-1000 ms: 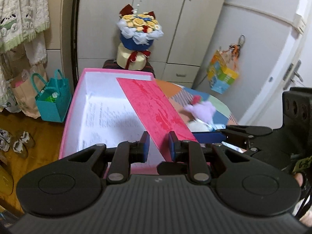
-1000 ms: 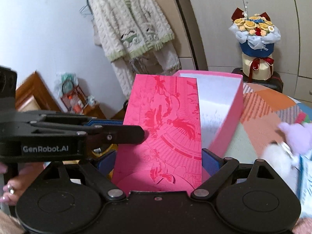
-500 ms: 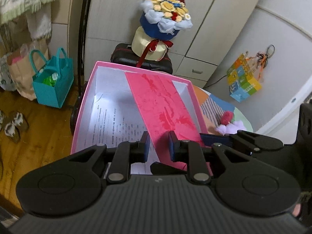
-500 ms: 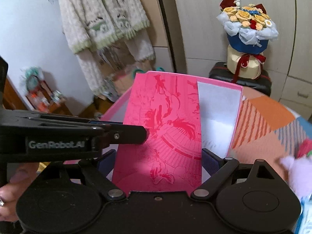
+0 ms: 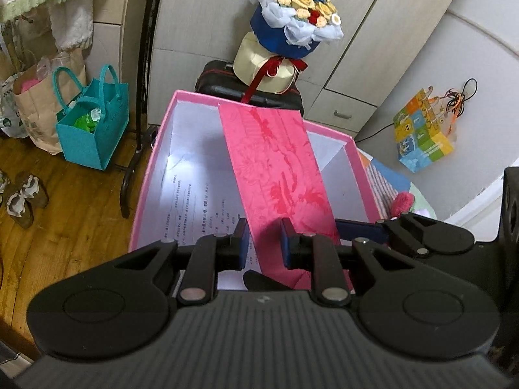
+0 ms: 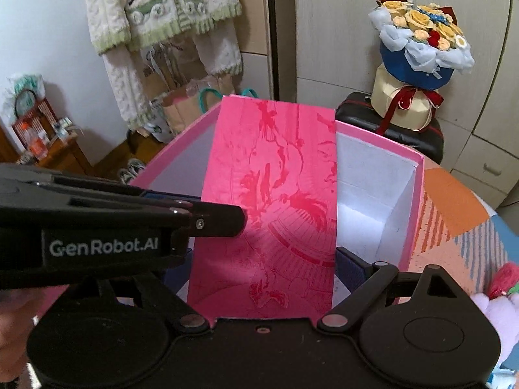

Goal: Organize soft objects
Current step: 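Lift the pink envelope with the left gripper and carry it over the box, then open the left gripper to drop the envelope into the box, then move both grippers back toward the plush toys and scrunchie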

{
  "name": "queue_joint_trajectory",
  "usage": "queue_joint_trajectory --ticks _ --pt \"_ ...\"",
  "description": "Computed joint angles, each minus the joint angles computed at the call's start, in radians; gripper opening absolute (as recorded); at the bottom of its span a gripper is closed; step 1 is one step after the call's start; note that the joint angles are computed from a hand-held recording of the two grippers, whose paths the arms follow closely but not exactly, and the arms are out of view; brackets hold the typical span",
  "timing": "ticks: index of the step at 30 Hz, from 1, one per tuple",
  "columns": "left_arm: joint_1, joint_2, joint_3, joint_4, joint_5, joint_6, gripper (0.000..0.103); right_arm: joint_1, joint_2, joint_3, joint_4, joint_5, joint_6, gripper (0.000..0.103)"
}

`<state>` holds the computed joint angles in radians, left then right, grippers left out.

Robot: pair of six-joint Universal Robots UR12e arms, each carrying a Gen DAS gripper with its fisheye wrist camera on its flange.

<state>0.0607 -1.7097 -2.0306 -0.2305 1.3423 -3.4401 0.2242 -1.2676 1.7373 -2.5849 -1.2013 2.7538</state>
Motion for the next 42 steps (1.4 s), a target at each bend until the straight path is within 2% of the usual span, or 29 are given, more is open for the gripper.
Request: queue_joint_trajectory --ticks 3,5,7,8,9,10,13,15,27,34,37,42 --pt "-0.006 -0.009 0.011 -0.022 0.002 0.025 0.021 0.005 0.004 0.002 -0.008 -0.033 -0.007 0.094" --pt "-0.017 -0.013 0.017 -0.035 0.041 0.039 0.022 0.008 0.005 0.005 -0.013 -0.053 -0.023 0.094" --pt "-0.036 -0.017 0.023 -0.039 0.112 0.053 0.027 0.013 0.007 0.006 -0.019 -0.07 -0.048 0.094" --pt "-0.046 -0.017 0.025 -0.044 0.152 0.058 0.037 0.014 0.007 0.003 -0.008 -0.072 -0.064 0.094" --pt "-0.051 -0.014 0.023 -0.041 0.181 0.059 0.042 0.014 0.006 0.003 -0.006 -0.068 -0.071 0.094" --pt "-0.054 -0.01 0.019 -0.031 0.195 0.061 0.043 0.013 0.004 0.006 -0.013 -0.065 -0.079 0.094" --pt "-0.052 0.013 0.006 -0.027 0.196 0.068 0.049 0.014 -0.008 0.025 -0.051 -0.082 -0.083 0.096" --pt "-0.051 0.031 -0.004 -0.019 0.196 0.073 0.053 0.009 -0.018 0.034 -0.052 -0.065 -0.089 0.096" --pt "-0.095 0.148 -0.081 0.052 0.254 0.154 0.064 -0.025 -0.115 0.117 -0.093 -0.002 -0.107 0.096" --pt "-0.116 0.219 -0.127 0.087 0.225 0.192 0.069 -0.061 -0.195 0.189 -0.121 0.044 -0.12 0.097" --pt "-0.134 0.243 -0.145 0.109 0.234 0.214 0.071 -0.079 -0.232 0.218 -0.124 0.07 -0.132 0.097" --pt "-0.181 0.266 -0.176 0.178 0.288 0.246 0.078 -0.123 -0.301 0.276 -0.129 0.121 -0.171 0.097"
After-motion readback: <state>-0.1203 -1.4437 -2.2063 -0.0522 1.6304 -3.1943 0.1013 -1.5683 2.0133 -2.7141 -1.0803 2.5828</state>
